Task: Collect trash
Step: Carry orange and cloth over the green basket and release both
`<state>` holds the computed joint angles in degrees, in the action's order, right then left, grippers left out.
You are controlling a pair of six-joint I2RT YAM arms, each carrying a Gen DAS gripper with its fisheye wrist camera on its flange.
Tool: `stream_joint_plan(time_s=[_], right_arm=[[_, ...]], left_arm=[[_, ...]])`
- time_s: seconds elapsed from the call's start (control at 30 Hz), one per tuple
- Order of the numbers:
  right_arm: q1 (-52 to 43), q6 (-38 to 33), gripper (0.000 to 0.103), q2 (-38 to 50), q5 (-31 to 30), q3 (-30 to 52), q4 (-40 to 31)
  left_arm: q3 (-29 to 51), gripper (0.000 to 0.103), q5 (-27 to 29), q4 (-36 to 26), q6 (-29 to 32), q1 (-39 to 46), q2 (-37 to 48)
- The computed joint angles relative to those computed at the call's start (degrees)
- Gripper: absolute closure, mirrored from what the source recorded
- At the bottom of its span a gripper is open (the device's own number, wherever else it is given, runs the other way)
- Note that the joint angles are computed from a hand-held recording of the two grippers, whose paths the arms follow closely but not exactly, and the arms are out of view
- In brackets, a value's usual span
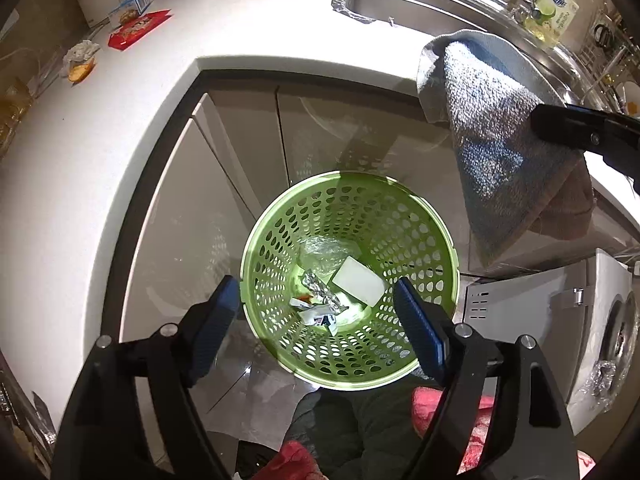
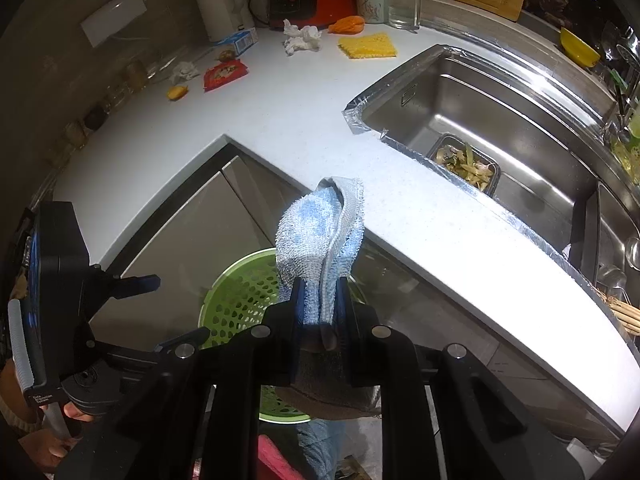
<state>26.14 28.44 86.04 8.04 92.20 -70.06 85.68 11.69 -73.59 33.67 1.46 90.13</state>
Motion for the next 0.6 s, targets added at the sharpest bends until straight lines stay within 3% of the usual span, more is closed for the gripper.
stream_joint_plan(time_s=[0.33, 0.4, 0.43, 0.47, 0.6], right_arm=[[3.1, -1.1, 0.081, 1.5, -4.8, -3.1, 0.8], [3.8, -1.6, 0.052, 2.4, -6.1, -3.9, 1.5], [4.1, -1.7, 0.032, 2.9, -6.1, -4.0, 2.0], [4.5, -1.8, 0.026, 3.6, -5.6, -3.6, 2.2], [4.6, -5.3, 0.020, 8.1, -4.0, 2.3, 1.0]], left_arm=[[12.9, 0.021, 1.0, -1.2, -2.0, 7.2, 7.0], [16.6, 0.020, 0.8, -1.1, -3.5, 8.1, 9.7], [18.4, 0.020, 0.7, -1.1, -4.1, 8.5, 11.0], [20.6, 0.020, 0.5, -1.3, -4.9, 9.0, 12.4], [29.1, 0.020, -0.1, -2.2, -8.6, 9.7, 18.3]])
